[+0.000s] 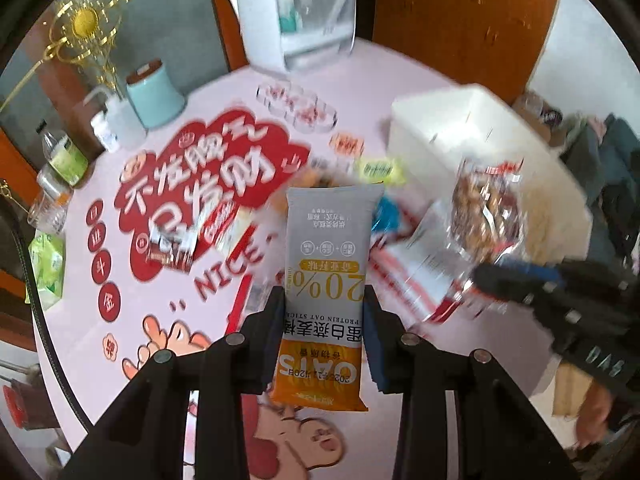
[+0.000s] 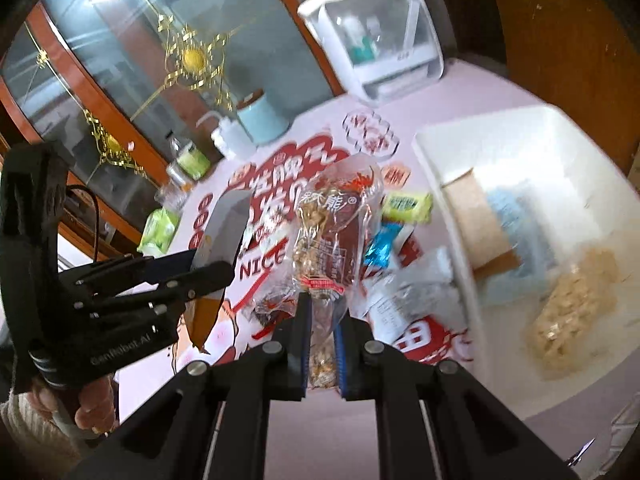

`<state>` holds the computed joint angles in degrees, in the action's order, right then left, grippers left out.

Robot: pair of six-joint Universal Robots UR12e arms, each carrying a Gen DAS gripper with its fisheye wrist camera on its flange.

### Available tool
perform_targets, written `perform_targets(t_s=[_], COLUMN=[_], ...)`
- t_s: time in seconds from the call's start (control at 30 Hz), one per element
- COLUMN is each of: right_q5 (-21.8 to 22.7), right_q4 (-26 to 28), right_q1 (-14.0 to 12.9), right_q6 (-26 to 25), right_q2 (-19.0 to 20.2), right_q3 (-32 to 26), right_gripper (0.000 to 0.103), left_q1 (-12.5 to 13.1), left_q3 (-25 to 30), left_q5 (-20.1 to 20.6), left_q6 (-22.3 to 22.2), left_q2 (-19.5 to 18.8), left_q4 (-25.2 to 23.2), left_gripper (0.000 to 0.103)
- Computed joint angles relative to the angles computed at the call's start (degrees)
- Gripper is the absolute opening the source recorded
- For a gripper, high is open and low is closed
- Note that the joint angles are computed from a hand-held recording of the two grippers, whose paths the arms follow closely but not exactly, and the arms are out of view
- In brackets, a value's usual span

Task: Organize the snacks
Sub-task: 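Carry the OATS bar and nut bag into the white tray and open both tools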

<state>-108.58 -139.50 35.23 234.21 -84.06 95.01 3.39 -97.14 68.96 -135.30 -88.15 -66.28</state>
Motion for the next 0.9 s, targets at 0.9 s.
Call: perform_targets(t_s=[0.9], right_q5=[-10.5], right_q4=[16.2], right_q1=[-6.4], right_q6=[7.3], right_q2=[-12.4], right_q3=[10.5], right_gripper=[0.010], left_q1=[-17.9], left_q3=[3.6], left_q5=[-0.1], left_q6=[-15.4], left_q2=[-3.8], left_q4=[5.1], left_gripper=[0.035])
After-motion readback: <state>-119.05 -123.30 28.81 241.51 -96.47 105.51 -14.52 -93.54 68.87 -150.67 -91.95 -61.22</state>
